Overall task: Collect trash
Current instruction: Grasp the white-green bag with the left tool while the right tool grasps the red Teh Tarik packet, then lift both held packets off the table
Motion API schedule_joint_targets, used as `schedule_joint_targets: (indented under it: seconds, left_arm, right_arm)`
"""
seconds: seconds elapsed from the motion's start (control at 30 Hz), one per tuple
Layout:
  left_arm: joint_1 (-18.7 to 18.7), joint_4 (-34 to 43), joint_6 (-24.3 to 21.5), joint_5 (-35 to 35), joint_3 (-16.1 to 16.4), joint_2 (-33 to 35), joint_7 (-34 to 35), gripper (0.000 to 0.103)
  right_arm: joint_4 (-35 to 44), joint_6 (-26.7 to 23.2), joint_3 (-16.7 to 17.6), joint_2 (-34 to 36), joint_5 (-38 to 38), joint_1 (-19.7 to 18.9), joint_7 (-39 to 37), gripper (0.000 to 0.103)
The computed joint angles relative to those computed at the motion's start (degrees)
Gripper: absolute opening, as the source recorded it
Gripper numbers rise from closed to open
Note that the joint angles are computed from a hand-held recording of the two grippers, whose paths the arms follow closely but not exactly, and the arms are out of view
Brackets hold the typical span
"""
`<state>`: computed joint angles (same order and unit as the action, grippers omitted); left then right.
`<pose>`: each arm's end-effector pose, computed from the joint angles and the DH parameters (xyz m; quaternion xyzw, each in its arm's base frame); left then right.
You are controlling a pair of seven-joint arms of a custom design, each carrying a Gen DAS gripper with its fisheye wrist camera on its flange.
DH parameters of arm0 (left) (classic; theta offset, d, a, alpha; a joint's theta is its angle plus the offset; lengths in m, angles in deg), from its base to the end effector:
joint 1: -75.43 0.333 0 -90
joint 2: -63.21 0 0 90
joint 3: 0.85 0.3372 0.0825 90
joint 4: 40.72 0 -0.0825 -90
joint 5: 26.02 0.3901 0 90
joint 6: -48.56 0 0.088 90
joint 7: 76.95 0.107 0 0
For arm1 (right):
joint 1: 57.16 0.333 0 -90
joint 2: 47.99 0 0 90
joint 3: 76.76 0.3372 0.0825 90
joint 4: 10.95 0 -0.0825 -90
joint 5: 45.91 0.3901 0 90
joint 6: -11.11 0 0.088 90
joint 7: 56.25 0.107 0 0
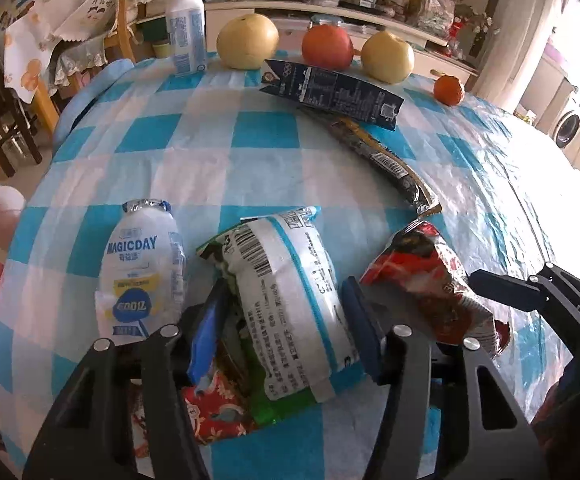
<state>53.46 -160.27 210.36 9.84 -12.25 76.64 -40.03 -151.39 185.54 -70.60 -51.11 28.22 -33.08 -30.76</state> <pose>0.5066 -0.3622 0.3820 -0.6121 0.7378 -0.2397 0.1534 0.4543 0.1790 0.3734 -0.7793 0.5176 -0.1118 0.3351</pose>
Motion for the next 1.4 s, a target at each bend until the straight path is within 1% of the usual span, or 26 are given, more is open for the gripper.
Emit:
schedule_joint_targets:
  seconds: [0.1, 0.17, 0.23, 0.27, 0.3, 0.4, 0.43, 0.53, 0.63, 0.7, 0.77, 0.9, 0.93, 1.0, 1.03, 1.07, 1.1, 1.13, 1.17, 1.2, 1.23, 1.27, 1.3, 1.37, 1.4]
  left_arm:
    - [0.47, -1.00, 2.00, -0.27, -0.01, -0.43, 0.22, 0.052]
    - [1.47, -2.11, 4.03, -2.06, -0.57, -0.84, 1.62, 0.047]
    - [2.43, -3.10, 5.60, -4.41, -1.24, -1.24, 3.54, 0.044]
    - [2.87, -3.56, 6.41, -5.63, -1.55, -1.37, 4.56, 0.042]
    - [3.39, -4.05, 7.24, -7.09, -1.97, -1.51, 5.78, 0.042]
    - [4.62, -5.38, 9.32, -11.07, -3.01, -1.91, 9.12, 0.040]
    - [5.63, -6.04, 10.17, -13.45, -4.05, -2.21, 11.16, 0.039]
    - [6.94, -7.63, 12.21, -17.82, -5.23, -3.15, 14.86, 0.038]
    - [9.81, -9.77, 14.92, -24.38, -8.09, -4.68, 20.30, 0.038]
    - [11.92, -11.25, 16.67, -29.13, -10.29, -6.00, 24.25, 0.038]
    - [14.58, -12.44, 18.02, -34.95, -13.36, -7.14, 29.25, 0.038]
    - [18.03, -14.22, 19.75, -46.27, -17.66, -9.62, 39.05, 0.038]
    - [19.50, -14.55, 20.13, -51.27, -19.60, -10.33, 43.30, 0.038]
    - [21.24, -14.94, 20.60, -61.30, -22.23, -11.71, 51.82, 0.038]
    - [20.65, -15.10, 20.68, -62.42, -21.56, -12.16, 52.77, 0.038]
    - [20.11, -15.75, 20.97, -61.42, -20.54, -13.02, 51.97, 0.038]
    - [19.44, -16.08, 21.19, -64.21, -19.89, -13.72, 54.27, 0.038]
    - [17.93, -15.87, 21.14, -71.03, -18.89, -14.22, 60.03, 0.038]
    - [16.47, -15.78, 21.04, -76.21, -17.69, -14.72, 64.36, 0.038]
    - [15.72, -16.08, 21.06, -77.38, -16.74, -15.21, 65.12, 0.038]
    - [15.44, -16.63, 21.19, -76.33, -16.07, -15.65, 64.12, 0.038]
    - [15.26, -17.21, 21.23, -75.45, -15.33, -16.14, 63.22, 0.038]
    - [14.16, -17.40, 21.15, -76.90, -14.05, -16.44, 64.44, 0.038]
    - [11.90, -17.83, 20.83, -79.96, -11.34, -17.14, 66.82, 0.038]
    - [11.33, -18.18, 20.81, -79.92, -10.44, -17.46, 66.67, 0.038]
  right_arm:
    - [0.05, 0.23, 0.01, -0.07, 0.94, 0.04, -0.08, 0.074]
    - [0.03, 0.89, 0.14, -0.12, 2.70, 0.27, -1.41, 0.072]
    - [-0.13, 1.19, 0.24, -0.58, 4.54, 0.53, -2.82, 0.064]
    - [-0.28, 1.51, 0.39, -0.90, 5.46, 0.75, -3.31, 0.057]
    - [-0.53, 2.45, 0.66, -1.18, 5.98, 1.05, -3.37, 0.052]
    - [-0.94, 6.03, 1.32, -1.39, 7.32, 2.24, -3.78, 0.047]
    - [-0.87, 6.55, 1.22, -1.55, 9.05, 2.60, -4.84, 0.046]
    - [-0.66, 6.83, 0.98, -2.26, 13.00, 2.77, -6.67, 0.041]
    - [-1.20, 6.70, 1.08, -3.45, 14.87, 2.40, -5.99, 0.038]
    - [-1.95, 6.77, 1.30, -4.25, 13.53, 2.21, -3.31, 0.037]
    - [-2.56, 7.05, 1.36, -4.97, 12.72, 2.37, -1.09, 0.036]
    - [-3.91, 8.82, 1.37, -6.91, 10.52, 3.86, 3.18, 0.035]
    - [-4.12, 8.96, 1.25, -7.39, 9.81, 4.24, 4.34, 0.035]
    - [-4.24, 9.58, 0.87, -8.29, 9.36, 5.38, 5.66, 0.034]
    - [-4.29, 10.09, 0.90, -8.80, 8.60, 5.94, 6.67, 0.034]
    - [-4.42, 10.60, 0.85, -9.13, 7.38, 6.46, 7.87, 0.034]
    - [-4.74, 11.04, 1.30, -9.50, 5.03, 6.42, 10.14, 0.033]
    - [-5.11, 11.29, 2.14, -9.88, 2.34, 5.86, 12.83, 0.033]
    - [-5.69, 11.01, 4.30, -10.43, -1.84, 3.81, 17.12, 0.033]
    - [-6.24, 10.72, 6.80, -10.71, -5.58, 1.40, 21.00, 0.033]
    - [-7.15, 10.17, 11.19, -11.16, -11.09, -3.00, 26.55, 0.033]
    - [-7.79, 9.84, 13.91, -11.37, -14.55, -5.82, 29.87, 0.033]
    - [-8.67, 8.62, 17.96, -11.80, -18.97, -10.09, 34.22, 0.033]
    - [-10.35, 4.96, 24.95, -12.66, -27.63, -17.85, 42.56, 0.033]
    - [-11.07, 3.92, 27.68, -13.07, -31.18, -20.82, 46.07, 0.034]
